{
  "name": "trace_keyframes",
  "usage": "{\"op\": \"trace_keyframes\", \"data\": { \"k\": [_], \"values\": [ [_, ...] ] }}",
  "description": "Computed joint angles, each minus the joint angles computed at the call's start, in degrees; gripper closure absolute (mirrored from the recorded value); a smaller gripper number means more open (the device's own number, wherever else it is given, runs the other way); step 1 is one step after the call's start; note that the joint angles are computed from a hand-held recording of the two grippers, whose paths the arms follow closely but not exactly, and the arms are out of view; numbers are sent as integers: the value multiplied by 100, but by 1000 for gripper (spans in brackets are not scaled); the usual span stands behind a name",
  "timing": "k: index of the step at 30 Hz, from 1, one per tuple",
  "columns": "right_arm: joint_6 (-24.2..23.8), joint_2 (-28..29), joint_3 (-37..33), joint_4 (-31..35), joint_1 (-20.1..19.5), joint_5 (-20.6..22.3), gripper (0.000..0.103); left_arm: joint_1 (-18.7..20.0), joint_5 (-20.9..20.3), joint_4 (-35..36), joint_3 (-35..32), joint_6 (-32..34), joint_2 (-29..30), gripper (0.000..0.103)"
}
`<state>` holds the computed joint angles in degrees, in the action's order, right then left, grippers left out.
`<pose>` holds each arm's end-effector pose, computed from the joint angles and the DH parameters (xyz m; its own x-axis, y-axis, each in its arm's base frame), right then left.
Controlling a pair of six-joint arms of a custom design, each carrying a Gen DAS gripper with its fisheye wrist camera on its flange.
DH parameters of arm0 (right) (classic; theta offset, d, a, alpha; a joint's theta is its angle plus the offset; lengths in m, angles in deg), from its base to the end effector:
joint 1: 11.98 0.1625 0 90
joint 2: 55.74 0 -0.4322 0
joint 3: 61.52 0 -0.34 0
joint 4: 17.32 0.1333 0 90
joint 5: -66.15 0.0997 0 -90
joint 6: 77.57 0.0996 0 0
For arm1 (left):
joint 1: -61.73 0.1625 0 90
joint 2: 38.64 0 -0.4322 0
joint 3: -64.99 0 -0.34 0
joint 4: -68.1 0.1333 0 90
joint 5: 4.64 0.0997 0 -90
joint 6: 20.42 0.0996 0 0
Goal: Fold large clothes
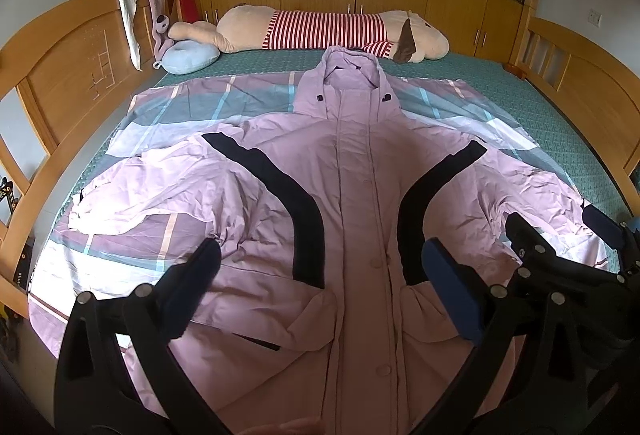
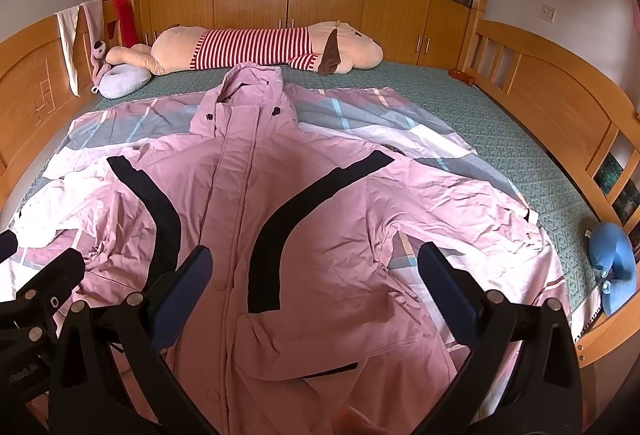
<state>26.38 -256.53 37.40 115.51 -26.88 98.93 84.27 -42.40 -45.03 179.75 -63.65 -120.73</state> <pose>0.4071 -0.3329 0.2286 -0.6169 0.2992 0.7280 -0.4212 0.6558 -0.6265 -0.3195 -0.3622 0.3304 -0.7067 0.1898 -0.6816 0.5858 0.6972 -0.4132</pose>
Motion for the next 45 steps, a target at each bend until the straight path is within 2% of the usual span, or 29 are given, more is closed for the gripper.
{"op": "trace_keyframes", "data": {
  "k": [45],
  "values": [
    [-77,-36,24,39,-22,28,1,23,0,69,88,-30,-106,2]
  ]
}}
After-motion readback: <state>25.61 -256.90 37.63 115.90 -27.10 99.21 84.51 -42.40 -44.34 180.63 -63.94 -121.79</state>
